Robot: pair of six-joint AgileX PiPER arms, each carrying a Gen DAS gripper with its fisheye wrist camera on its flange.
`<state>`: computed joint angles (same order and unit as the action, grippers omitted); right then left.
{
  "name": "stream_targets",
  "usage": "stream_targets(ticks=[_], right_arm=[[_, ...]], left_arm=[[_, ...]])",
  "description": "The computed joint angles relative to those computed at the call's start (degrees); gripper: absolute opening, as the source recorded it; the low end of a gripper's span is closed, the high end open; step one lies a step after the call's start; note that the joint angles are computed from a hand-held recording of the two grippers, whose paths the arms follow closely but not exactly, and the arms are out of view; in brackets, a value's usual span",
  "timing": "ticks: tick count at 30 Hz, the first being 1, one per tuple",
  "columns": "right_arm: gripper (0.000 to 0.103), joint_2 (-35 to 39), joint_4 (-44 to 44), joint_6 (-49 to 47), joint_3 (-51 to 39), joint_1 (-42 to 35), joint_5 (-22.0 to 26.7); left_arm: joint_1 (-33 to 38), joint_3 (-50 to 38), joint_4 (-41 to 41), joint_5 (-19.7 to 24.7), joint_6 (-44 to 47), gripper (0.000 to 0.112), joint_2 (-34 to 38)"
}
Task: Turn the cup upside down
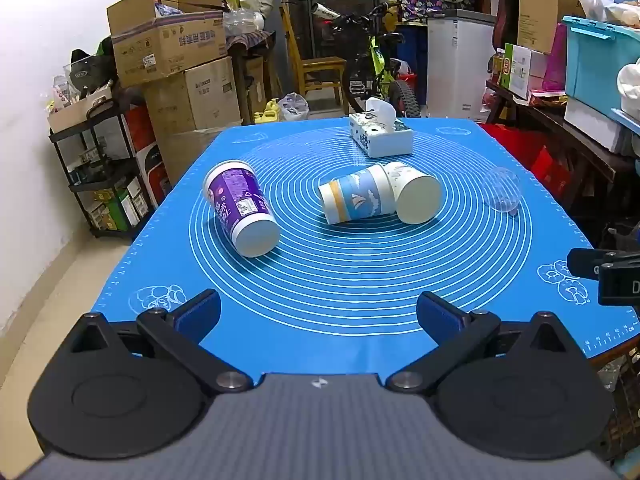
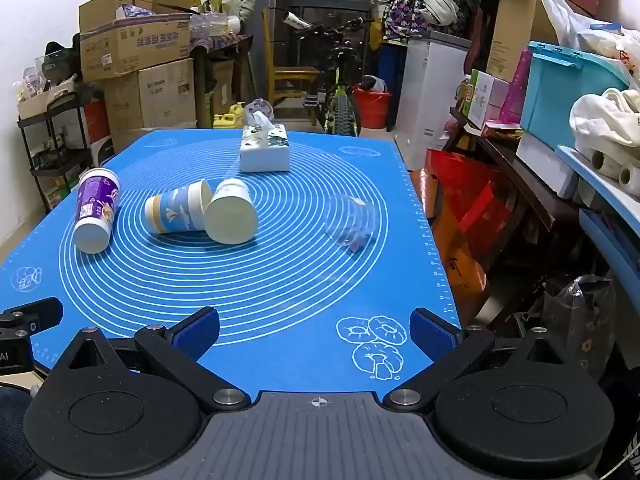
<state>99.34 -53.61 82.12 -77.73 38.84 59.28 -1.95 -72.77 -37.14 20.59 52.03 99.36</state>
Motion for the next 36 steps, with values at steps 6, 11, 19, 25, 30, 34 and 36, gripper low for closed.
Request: stream_targets(ticks=[6, 11, 19, 25, 30, 34, 36], right_arm=[[0.101, 0.08, 0.02, 0.01, -0.11, 0.03, 0.09], [0.101, 0.14, 0.10, -0.14, -0.23, -0.14, 0.10], [0.101, 0.07, 0.13, -0.16, -0.12, -0.27, 0.00], [0.101, 0.03, 0.14, -0.06, -0.01, -0.30, -0.09], [0.101, -0.04, 0.23, 0.17, 0.63, -0.80, -0.76], [0.101, 0.16, 0.22, 0.47, 0.82, -1.22, -1.26], [0.101, 0.39, 0.20, 0.46, 0.62, -1.43, -1.62]], left_arm=[[0.07, 0.27, -1.34, -0.30, 1.15, 0.103, -0.06], [0.27, 0.20, -1.67, -0.25, 1.31, 0.103, 0.15], [0.56, -0.64, -0.68, 0.57, 0.46, 0.103, 0.30], [0.64, -0.41, -1.22, 0.25, 1.04, 0.103, 0.41], [0.83, -0.81, -1.08, 0.34, 0.94, 0.103, 0.85], [0.95, -1.11, -1.47, -0.07, 1.08, 0.103, 1.73], [1.05, -1.19, -1.73, -0.12, 1.40, 0.103, 1.91]])
